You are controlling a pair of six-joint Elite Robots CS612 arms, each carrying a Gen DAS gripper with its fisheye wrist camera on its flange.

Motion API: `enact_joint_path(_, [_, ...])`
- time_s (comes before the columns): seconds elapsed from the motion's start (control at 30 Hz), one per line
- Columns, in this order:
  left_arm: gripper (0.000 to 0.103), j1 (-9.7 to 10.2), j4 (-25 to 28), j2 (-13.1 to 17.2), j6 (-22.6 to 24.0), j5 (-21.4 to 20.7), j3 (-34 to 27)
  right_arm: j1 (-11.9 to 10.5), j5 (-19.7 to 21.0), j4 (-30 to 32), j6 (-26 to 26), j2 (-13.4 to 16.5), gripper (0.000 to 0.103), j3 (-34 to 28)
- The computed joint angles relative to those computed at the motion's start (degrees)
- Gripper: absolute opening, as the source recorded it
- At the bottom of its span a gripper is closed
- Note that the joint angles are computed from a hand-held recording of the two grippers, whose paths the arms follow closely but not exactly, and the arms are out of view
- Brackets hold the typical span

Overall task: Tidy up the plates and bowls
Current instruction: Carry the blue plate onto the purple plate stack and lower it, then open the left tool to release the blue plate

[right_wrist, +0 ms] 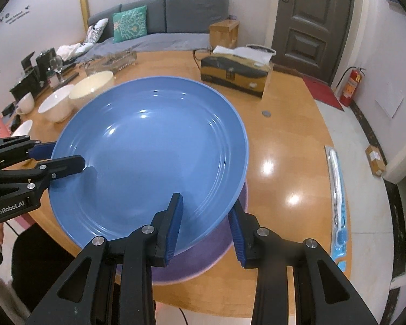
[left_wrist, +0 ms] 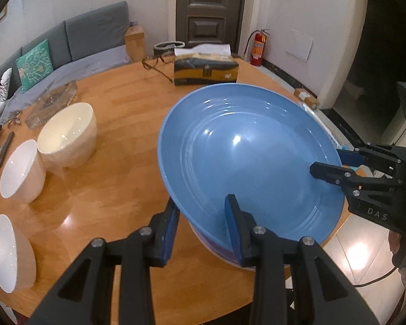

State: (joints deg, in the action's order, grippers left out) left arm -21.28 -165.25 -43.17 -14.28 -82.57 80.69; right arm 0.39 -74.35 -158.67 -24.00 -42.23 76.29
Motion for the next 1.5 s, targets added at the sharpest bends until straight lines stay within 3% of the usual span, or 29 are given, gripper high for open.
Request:
enact_joint_path(0.83, [0.033,0.18,4.1,0.9,3.1,-2.0,-0.6,0.0,-0.7,1.7,-1.6,-0.2,0.030,1.7])
enact_joint_path(1.1, [0.034,0.23,3.9,0.8,3.5,-2.3,-0.4,0.0,-1.3,1.0,-1.3,-0.5,0.028,2.2])
enact_joint_path(1.27, [0.034,0.23,3.1,0.7,3.4,-2.1,-0.3,0.2,-4.6,-0.5,-0.9,-0.4,0.030,2.3])
enact_joint_path(1.5, [0.036,0.35,2.7,0.8,2.9,-2.2,-0.4,0.0,-4.0,0.5,-1.1,-0.3,0.030,2.3])
